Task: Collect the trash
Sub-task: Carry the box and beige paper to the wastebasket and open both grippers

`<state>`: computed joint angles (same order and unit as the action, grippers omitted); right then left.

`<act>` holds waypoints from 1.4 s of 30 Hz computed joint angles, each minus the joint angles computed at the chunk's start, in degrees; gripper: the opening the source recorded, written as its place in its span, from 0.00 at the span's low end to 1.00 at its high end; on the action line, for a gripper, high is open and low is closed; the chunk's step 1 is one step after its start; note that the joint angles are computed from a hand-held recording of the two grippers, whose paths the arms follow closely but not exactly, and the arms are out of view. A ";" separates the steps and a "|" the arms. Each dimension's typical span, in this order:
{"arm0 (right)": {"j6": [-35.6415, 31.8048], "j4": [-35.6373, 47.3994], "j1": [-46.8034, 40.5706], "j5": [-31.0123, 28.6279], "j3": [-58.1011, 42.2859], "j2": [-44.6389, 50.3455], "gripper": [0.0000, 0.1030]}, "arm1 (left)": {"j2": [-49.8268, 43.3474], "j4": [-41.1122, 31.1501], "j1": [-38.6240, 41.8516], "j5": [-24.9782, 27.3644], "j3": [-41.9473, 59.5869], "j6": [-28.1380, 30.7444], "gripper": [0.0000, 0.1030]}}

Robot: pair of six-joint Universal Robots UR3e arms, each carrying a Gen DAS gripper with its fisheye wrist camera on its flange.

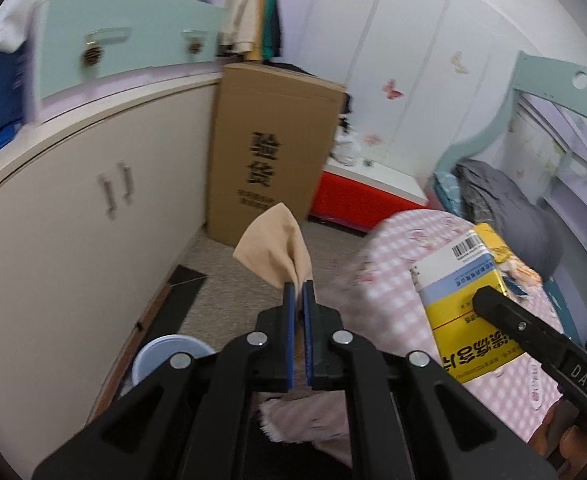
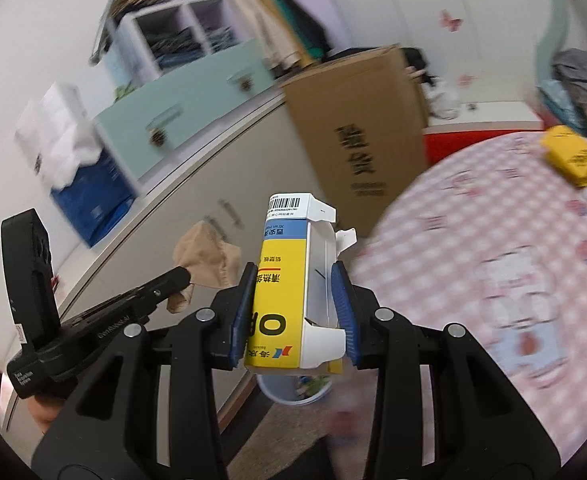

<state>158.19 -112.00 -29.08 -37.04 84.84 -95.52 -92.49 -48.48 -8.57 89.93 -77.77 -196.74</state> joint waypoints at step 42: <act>18.94 -28.66 33.06 -22.15 -4.28 30.50 0.71 | 6.44 7.86 27.12 -7.09 -31.19 8.77 0.04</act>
